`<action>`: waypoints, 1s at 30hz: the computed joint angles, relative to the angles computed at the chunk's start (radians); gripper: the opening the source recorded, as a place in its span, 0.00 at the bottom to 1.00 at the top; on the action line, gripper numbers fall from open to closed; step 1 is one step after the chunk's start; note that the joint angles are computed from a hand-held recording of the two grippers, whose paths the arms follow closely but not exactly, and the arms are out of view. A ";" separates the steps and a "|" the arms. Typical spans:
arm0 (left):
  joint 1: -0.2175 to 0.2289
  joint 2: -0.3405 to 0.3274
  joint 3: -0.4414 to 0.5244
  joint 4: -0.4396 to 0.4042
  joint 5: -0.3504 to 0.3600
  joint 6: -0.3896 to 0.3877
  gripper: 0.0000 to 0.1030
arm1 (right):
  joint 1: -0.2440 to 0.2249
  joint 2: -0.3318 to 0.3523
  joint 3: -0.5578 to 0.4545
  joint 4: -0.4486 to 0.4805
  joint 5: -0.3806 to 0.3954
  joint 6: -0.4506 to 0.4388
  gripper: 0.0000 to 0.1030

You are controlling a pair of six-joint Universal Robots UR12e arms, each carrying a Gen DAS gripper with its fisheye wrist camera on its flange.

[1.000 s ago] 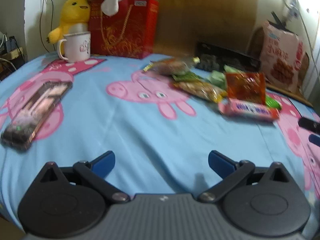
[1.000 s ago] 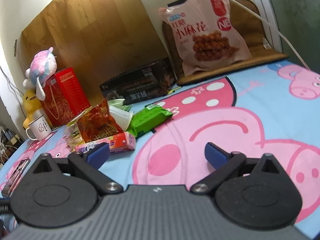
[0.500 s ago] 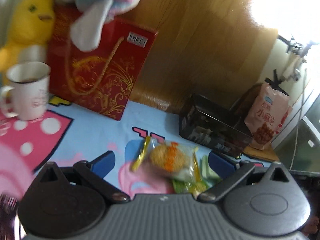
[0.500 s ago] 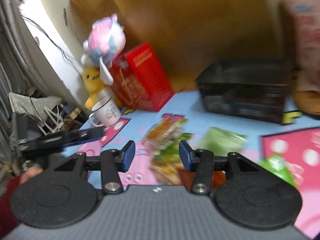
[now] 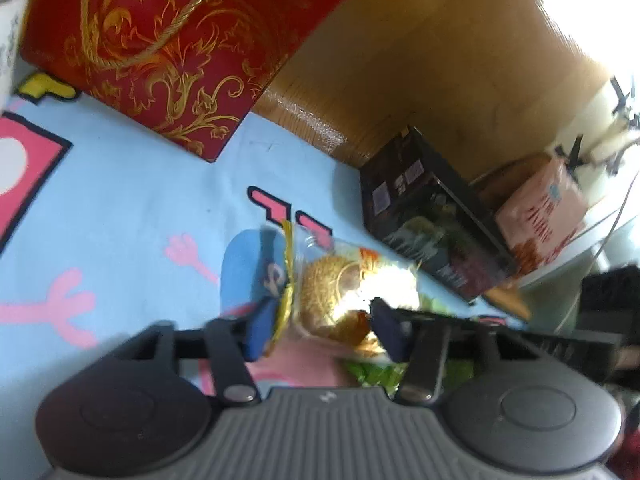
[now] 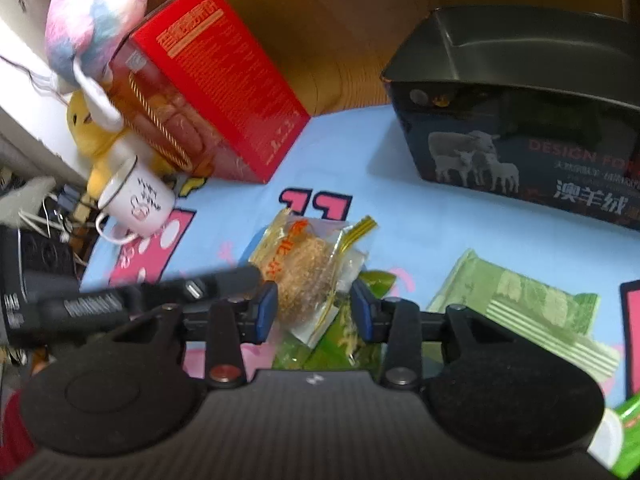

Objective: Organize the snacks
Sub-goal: 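Grasp the gold-wrapped pastry with the left gripper and lift it, then carry the pastry into the black tin box and open the left gripper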

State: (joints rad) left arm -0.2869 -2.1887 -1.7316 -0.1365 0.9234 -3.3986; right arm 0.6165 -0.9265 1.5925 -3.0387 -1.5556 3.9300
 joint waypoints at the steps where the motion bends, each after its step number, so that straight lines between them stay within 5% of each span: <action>1: 0.002 0.010 -0.013 -0.001 -0.012 -0.012 0.37 | 0.000 -0.006 0.007 -0.013 0.005 -0.001 0.32; 4: 0.006 0.058 -0.076 0.054 -0.061 -0.026 0.35 | -0.003 -0.039 0.053 -0.091 0.051 0.001 0.26; 12: -0.048 0.199 -0.258 0.154 -0.057 0.035 0.35 | 0.035 -0.156 0.248 -0.255 0.095 -0.037 0.25; 20: -0.173 0.182 -0.263 0.098 -0.067 0.149 0.36 | 0.083 -0.255 0.492 -0.389 -0.061 0.090 0.25; 24: -0.230 0.145 -0.213 0.027 -0.063 0.185 0.36 | 0.106 -0.277 0.552 -0.373 -0.182 0.135 0.29; 27: -0.247 0.145 -0.207 0.021 -0.063 0.199 0.41 | 0.139 -0.294 0.565 -0.309 -0.296 0.069 0.47; 30: -0.242 0.155 -0.215 0.044 -0.069 0.202 0.50 | 0.187 -0.297 0.563 -0.271 -0.419 -0.086 0.76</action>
